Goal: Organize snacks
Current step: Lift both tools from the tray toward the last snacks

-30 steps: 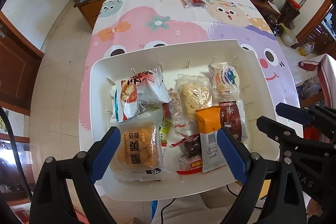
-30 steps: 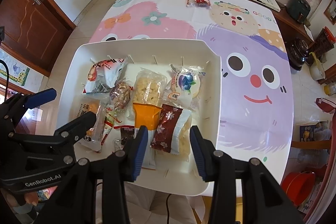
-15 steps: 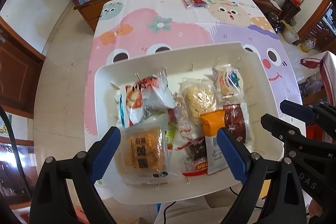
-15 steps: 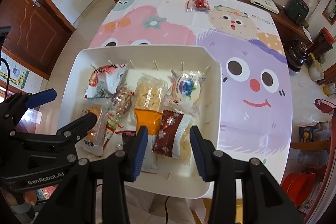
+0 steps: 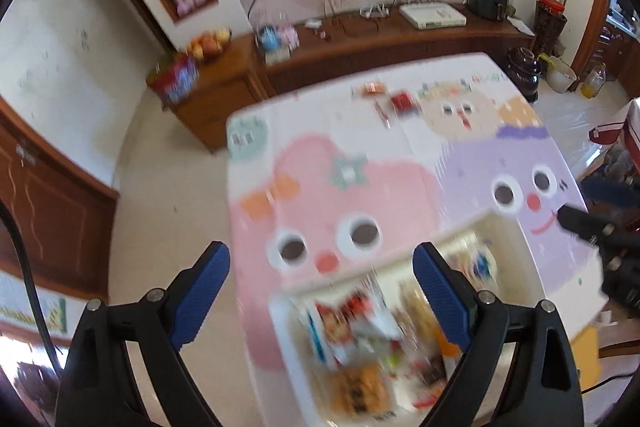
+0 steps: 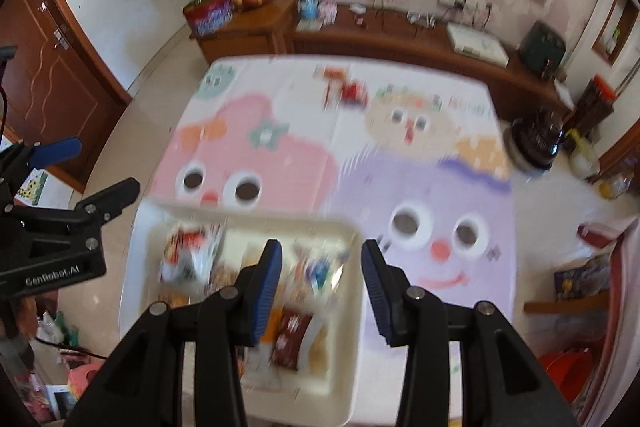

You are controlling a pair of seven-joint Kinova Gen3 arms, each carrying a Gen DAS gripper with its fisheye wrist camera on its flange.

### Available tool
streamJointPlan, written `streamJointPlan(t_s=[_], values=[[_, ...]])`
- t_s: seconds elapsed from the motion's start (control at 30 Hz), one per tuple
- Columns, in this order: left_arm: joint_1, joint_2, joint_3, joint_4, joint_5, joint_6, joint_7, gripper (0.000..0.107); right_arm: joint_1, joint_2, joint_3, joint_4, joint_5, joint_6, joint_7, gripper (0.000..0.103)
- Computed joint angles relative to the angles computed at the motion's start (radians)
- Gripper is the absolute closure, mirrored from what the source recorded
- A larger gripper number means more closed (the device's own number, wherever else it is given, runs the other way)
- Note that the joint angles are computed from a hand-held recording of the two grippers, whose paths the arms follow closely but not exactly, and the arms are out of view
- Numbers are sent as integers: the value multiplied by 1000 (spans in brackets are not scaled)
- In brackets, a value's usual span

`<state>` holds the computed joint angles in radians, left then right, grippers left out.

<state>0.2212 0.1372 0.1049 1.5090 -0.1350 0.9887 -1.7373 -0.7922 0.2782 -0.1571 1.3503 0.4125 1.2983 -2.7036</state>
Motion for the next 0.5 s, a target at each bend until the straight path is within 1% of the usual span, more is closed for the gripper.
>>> streamJointPlan(t_s=[0.07, 0.13, 0.2, 0.3, 0.33, 0.4, 0.47, 0.5], values=[[-4, 41, -1, -89, 7, 31, -32, 15, 14, 7, 13, -46, 18, 25, 32, 61], [-9, 89, 3, -181, 8, 42, -70, 15, 39, 18, 29, -105, 30, 44, 78, 61], [10, 137, -3, -268, -24, 44, -90, 15, 68, 36, 47, -169, 34, 55, 129, 61], [41, 223, -19, -407, -55, 45, -159, 15, 98, 83, 82, -282, 53, 90, 192, 61], [45, 258, -12, -453, -74, 35, -179, 15, 114, 107, 95, -328, 51, 99, 219, 61], [58, 325, -16, -546, -76, 38, -228, 15, 147, 143, 114, -390, 30, 99, 258, 61], [71, 402, -22, -638, -79, 24, -278, 15, 186, 187, 132, -449, -4, 90, 298, 61], [70, 441, -14, -685, -78, 28, -303, 15, 211, 216, 140, -482, -25, 84, 316, 61]])
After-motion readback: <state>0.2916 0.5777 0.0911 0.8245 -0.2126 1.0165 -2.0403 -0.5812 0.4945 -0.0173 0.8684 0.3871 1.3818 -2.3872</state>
